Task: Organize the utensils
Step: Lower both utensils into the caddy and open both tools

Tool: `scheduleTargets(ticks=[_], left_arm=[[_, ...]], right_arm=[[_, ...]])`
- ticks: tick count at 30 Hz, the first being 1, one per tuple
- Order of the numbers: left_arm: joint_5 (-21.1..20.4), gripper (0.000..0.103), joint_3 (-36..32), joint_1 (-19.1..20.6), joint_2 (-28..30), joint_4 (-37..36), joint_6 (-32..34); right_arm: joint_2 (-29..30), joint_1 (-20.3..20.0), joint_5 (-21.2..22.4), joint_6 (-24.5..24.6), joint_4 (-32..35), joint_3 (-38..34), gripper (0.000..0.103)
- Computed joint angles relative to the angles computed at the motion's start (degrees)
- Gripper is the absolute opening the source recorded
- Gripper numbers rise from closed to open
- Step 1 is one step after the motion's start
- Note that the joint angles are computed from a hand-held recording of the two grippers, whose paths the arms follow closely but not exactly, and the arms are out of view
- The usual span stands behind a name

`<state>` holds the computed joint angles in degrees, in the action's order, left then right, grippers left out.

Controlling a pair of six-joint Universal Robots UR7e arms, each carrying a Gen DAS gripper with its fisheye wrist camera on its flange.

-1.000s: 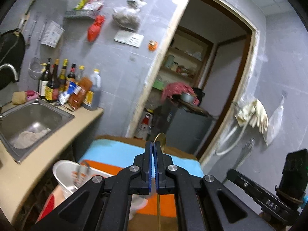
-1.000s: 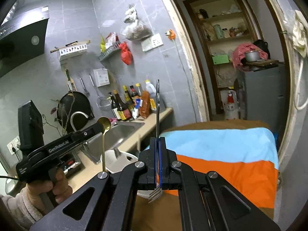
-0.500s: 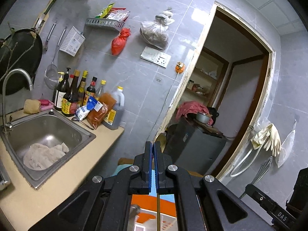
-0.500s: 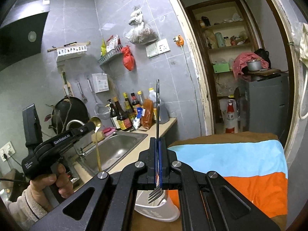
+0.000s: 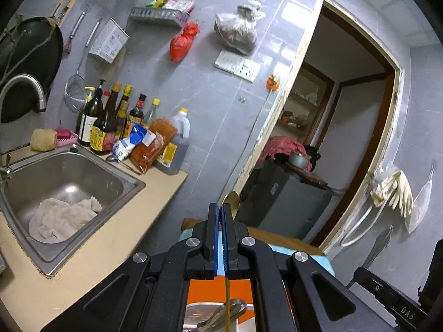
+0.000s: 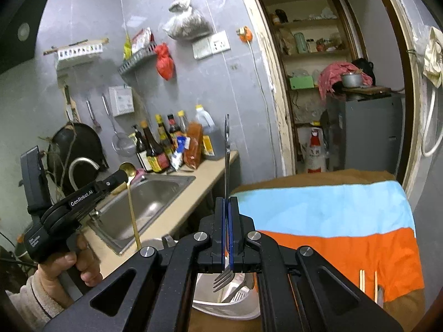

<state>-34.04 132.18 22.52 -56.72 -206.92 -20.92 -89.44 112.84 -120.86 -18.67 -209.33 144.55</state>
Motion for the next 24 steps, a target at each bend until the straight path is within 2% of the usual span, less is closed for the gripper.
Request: scheduleTargets(ticks=[4,14,24], left_arm=[[-1.5,0.002,0.3,0.6,1.1,-0.3,0.3],[-1.2,0.002,1.7,0.1,2.5,-0.6,2.7],[-4.2,0.003,5.0,-0.9,-3.8,11.0,-5.5]], right_arm=[[1.4,-0.8,-0.7,0.5,-0.2,0.4,0.002],[4.3,-1.2,-0.9,2.0,-1.1,1.3,0.002],[1.7,-2.8,1.6,6.4,3.4,2.7,0.003]])
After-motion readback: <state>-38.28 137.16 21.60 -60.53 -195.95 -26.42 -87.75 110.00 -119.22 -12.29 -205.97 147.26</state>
